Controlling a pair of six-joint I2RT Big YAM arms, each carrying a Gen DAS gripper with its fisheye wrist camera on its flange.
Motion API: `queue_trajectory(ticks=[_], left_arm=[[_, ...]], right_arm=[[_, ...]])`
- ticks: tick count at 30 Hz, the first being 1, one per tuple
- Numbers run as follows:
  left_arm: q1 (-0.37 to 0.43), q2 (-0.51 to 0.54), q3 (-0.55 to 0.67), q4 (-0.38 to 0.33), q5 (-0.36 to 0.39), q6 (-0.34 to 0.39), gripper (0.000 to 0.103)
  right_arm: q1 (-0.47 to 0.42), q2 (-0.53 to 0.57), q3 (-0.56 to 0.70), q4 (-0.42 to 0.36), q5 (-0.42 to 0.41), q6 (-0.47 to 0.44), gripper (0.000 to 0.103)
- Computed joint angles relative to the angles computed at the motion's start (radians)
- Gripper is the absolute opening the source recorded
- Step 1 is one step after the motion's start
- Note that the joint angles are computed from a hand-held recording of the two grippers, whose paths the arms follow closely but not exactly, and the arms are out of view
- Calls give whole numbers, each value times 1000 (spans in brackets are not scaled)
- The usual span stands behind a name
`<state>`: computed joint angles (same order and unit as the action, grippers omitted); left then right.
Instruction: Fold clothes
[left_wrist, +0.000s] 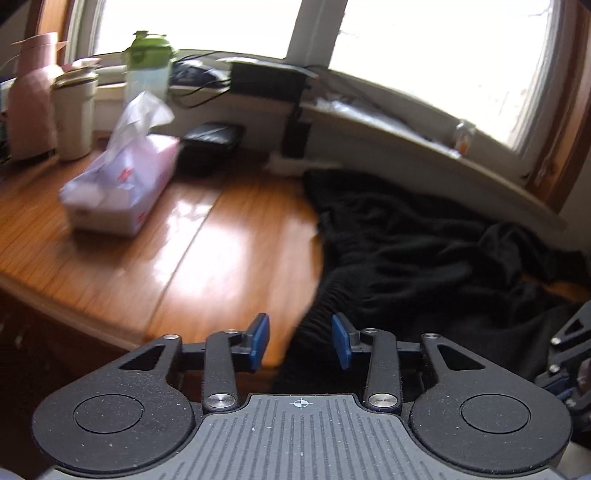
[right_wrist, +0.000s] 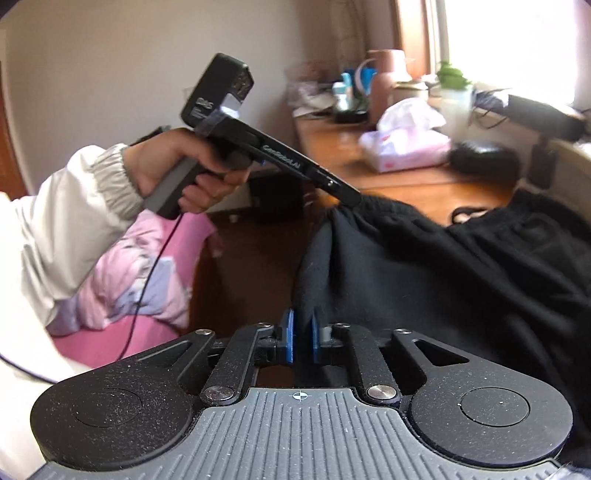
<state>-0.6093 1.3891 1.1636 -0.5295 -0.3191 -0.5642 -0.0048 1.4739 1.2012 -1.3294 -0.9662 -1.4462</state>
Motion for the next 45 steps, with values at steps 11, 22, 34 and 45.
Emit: queue_trajectory(ticks=[11, 22, 34, 45], left_arm=[[22, 147, 169, 35, 62, 68, 59], [-1, 290, 296, -23, -13, 174, 22], [-17, 291, 338, 52, -118, 195, 78], [-65, 640, 811, 53, 8, 293, 103]], right_arm=[[-68, 30, 58, 258, -25, 265, 40], [-119, 69, 48, 375, 5, 348, 44], [-230, 91, 78, 461, -18, 416, 53], [-486, 204, 124, 936, 161, 674, 63]])
